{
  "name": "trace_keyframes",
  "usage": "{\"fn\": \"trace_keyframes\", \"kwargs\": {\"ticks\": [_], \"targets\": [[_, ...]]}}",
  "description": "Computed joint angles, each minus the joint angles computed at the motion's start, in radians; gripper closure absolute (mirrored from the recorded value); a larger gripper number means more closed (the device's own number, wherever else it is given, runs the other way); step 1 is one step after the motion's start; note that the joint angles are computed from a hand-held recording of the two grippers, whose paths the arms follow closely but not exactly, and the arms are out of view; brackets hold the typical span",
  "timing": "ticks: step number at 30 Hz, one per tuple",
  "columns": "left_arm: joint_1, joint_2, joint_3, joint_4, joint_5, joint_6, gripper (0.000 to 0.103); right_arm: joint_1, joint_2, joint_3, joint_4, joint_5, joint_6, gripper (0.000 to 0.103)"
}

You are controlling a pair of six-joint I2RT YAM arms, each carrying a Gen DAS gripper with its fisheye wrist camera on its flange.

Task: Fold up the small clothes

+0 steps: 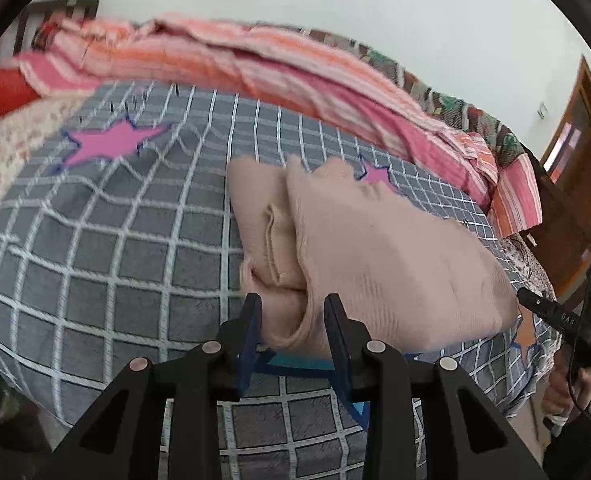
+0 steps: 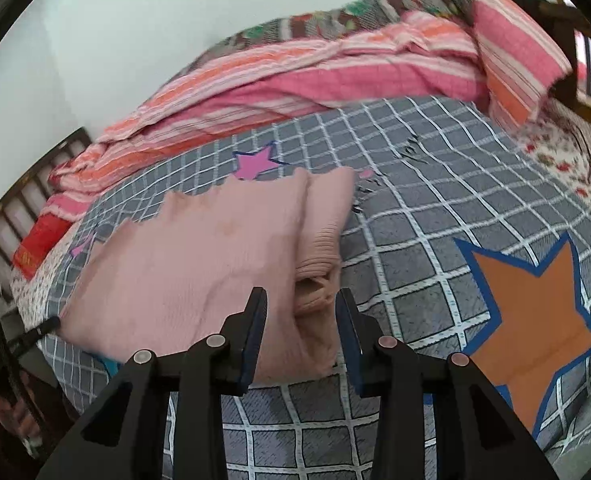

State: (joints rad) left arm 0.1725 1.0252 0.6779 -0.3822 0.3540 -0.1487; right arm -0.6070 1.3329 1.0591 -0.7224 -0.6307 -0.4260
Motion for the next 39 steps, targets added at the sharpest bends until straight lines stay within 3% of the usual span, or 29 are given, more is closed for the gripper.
{"fn": "trace_keyframes", "kwargs": {"ticks": [3,6,8,9,10,11,16,22,25,26,32,39], "targets": [[0.038,-0.008,0.015,-0.018,0.078,0.023,0.068,-0.001,-0.023,-0.011,-0.024,-0.028,-0.063,0.067],[0.007,0.036,0.025,-0.011,0.075,0.036,0.068,0.032,-0.017,-0.029,-0.014,0.006,-0.065,0.067],[-0.032,0.086,0.032,-0.002,0.022,0.031,0.068,0.047,-0.003,-0.040,-0.009,0.033,-0.065,0.068],[-0.041,0.114,0.036,0.001,0.006,0.019,0.068,0.053,0.003,-0.050,0.000,0.047,-0.068,0.074],[-0.025,0.159,0.043,-0.001,0.038,0.009,0.074,0.054,-0.005,-0.064,0.010,0.054,-0.070,0.090],[-0.007,0.184,0.044,-0.002,0.086,0.011,0.094,0.054,-0.013,-0.081,0.029,0.067,-0.075,0.097],[0.076,0.186,-0.003,-0.001,0.198,0.046,0.095,0.019,0.021,-0.077,0.017,0.052,-0.069,0.097],[0.073,0.089,-0.003,0.018,0.167,0.055,0.091,0.038,0.052,0.017,-0.037,0.015,-0.068,0.091],[0.062,0.122,0.076,0.016,0.142,0.061,0.075,0.071,0.085,0.081,-0.012,0.002,-0.018,0.080],[0.057,0.157,0.114,0.022,0.147,0.060,0.074,0.092,0.102,0.104,0.006,0.007,0.009,0.077],[-0.049,0.447,0.401,-0.003,0.045,0.028,0.074,0.248,0.267,0.263,0.109,0.127,0.156,0.071],[-0.141,0.752,0.709,-0.092,-0.143,0.008,0.073,0.316,0.519,0.490,0.039,0.221,0.259,0.071]]}}
